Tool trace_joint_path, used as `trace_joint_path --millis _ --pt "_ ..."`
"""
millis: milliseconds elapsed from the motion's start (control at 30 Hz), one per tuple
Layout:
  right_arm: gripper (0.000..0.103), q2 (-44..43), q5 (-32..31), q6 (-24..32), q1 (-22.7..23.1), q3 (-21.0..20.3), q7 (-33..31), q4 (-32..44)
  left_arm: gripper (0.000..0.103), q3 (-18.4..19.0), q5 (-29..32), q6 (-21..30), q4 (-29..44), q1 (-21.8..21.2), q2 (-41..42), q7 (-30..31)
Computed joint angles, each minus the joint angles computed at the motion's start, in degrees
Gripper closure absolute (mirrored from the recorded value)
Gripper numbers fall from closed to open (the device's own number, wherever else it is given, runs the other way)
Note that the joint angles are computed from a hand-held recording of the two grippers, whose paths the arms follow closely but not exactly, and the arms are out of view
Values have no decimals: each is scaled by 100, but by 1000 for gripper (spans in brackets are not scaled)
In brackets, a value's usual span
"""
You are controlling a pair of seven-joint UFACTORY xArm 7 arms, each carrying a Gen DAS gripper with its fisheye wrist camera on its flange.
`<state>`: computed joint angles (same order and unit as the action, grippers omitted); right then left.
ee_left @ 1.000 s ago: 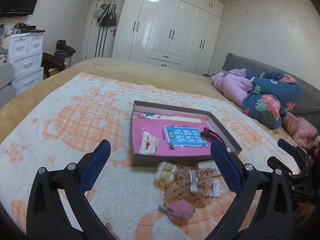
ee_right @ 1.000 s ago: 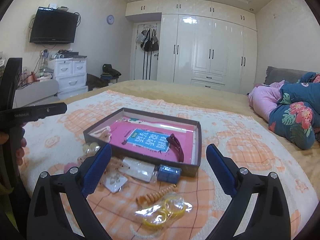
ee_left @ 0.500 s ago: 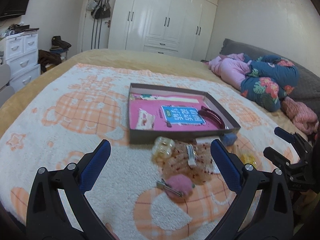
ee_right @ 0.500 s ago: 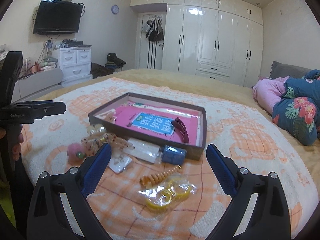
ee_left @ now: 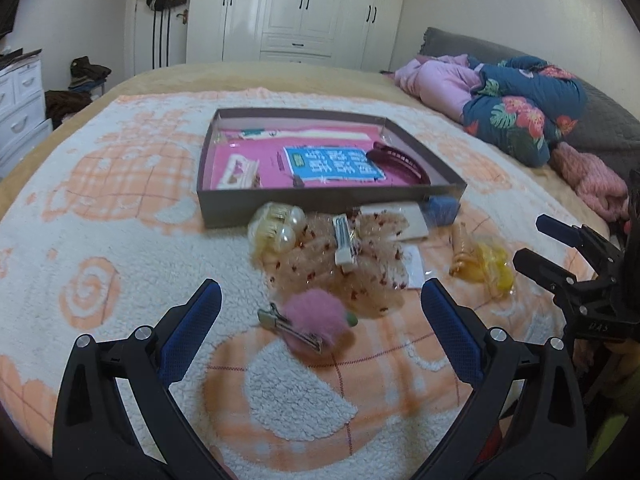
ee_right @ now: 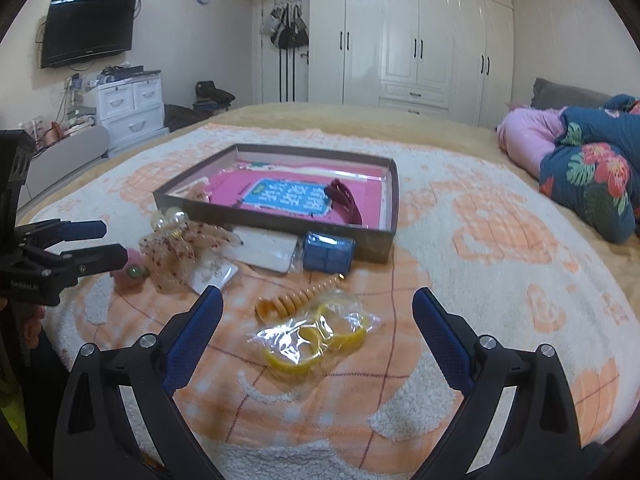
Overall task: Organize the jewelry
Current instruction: 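Grasp the pink pom-pom keychain with the left gripper while the right grasps the yellow bangle bag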
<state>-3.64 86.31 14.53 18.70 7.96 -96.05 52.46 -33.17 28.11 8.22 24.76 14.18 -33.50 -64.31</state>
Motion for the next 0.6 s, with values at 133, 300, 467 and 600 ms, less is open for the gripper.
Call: trace_joint_path --millis 133,300,467,600 --pt "10 161 -431 9 -33 0 641 62 12 101 -64 -41 -72 -15 123 -21" --pt "10 280 -795 108 -109 -6 1166 115 12 192 -103 -246 -151 3 301 0" --pt "10 328 -1052 28 -100 54 1391 88 30 104 -155 -423 -116 80 435 155" --pt "10 445 -1430 19 -81 94 1840 115 50 -11 -185 -398 -55 142 549 244"
